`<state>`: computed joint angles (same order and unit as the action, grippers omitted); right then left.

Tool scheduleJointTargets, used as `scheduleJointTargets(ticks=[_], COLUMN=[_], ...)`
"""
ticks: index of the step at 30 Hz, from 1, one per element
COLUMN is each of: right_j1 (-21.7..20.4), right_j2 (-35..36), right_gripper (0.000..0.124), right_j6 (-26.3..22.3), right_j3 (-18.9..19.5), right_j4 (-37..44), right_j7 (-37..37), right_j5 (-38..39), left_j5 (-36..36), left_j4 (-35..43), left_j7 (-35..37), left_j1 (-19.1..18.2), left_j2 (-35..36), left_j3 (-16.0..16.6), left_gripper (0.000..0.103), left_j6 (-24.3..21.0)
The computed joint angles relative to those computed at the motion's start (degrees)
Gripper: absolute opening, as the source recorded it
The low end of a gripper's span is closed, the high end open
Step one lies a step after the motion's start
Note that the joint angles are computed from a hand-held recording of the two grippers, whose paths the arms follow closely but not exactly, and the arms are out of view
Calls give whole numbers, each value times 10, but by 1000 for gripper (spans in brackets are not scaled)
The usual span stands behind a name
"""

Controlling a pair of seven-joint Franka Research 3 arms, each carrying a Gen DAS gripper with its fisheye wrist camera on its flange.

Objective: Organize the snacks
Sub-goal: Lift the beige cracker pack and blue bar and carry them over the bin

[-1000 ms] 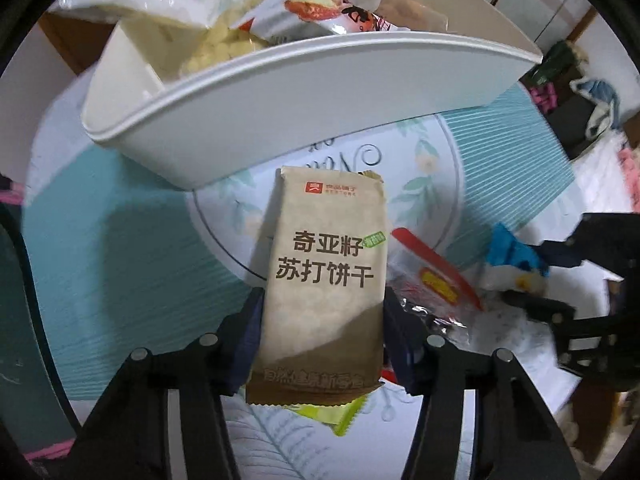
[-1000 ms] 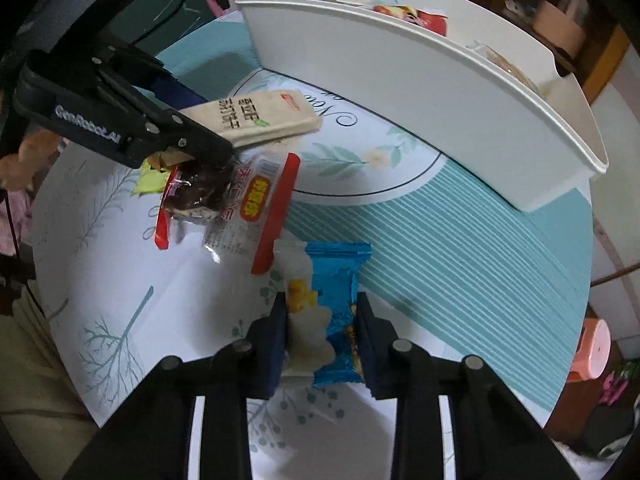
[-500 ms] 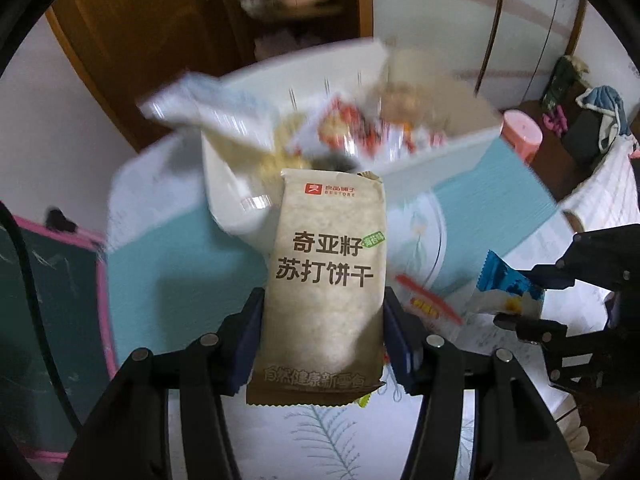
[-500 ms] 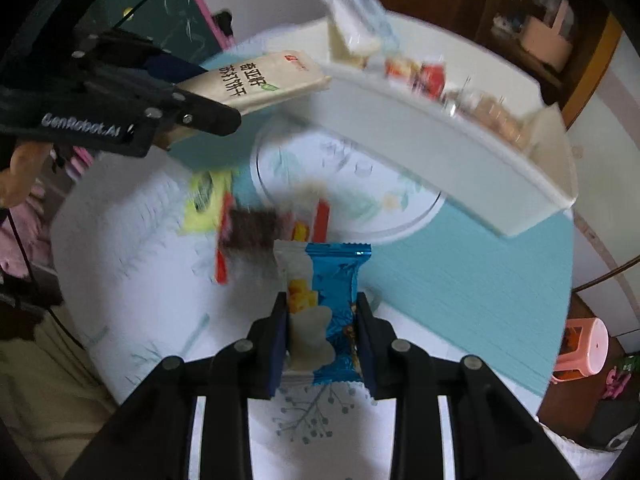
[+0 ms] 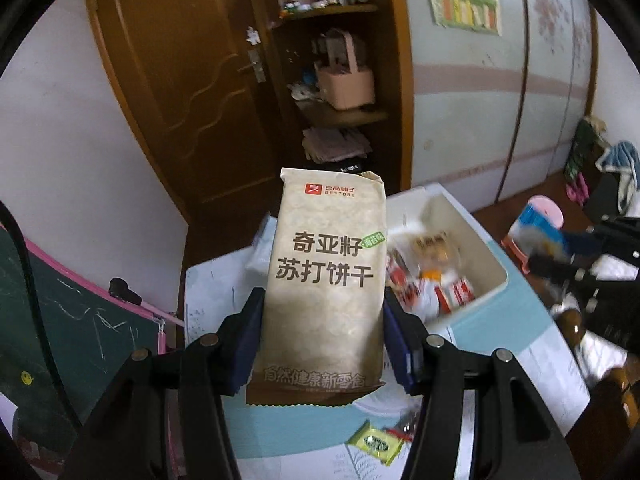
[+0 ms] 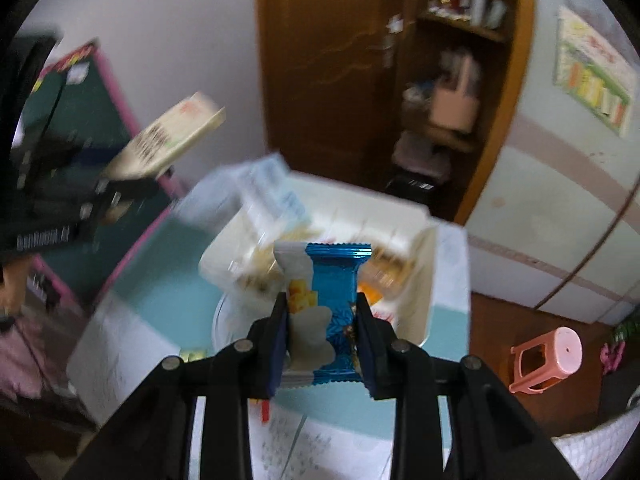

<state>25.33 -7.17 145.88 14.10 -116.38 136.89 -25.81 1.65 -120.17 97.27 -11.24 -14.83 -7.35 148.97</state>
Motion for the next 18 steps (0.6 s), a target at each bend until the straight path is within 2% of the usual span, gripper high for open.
scheduleJointTargets(ticks=[7,18], right_j1=[-17,7], right_j2=[34,93], right_gripper=[30,30], right_j6=[-26,-58], right_j3=[-16,-50], right_j4=[74,130], right_j7=[76,88], right_j5=[-46,-48], left_j5=[14,63], left_j4=[42,64], left_j7=[-33,-88], left_j1=[6,7], left_j2=[45,108], left_j3=[-13,-34], left_gripper=[54,54], left_j6=[20,51])
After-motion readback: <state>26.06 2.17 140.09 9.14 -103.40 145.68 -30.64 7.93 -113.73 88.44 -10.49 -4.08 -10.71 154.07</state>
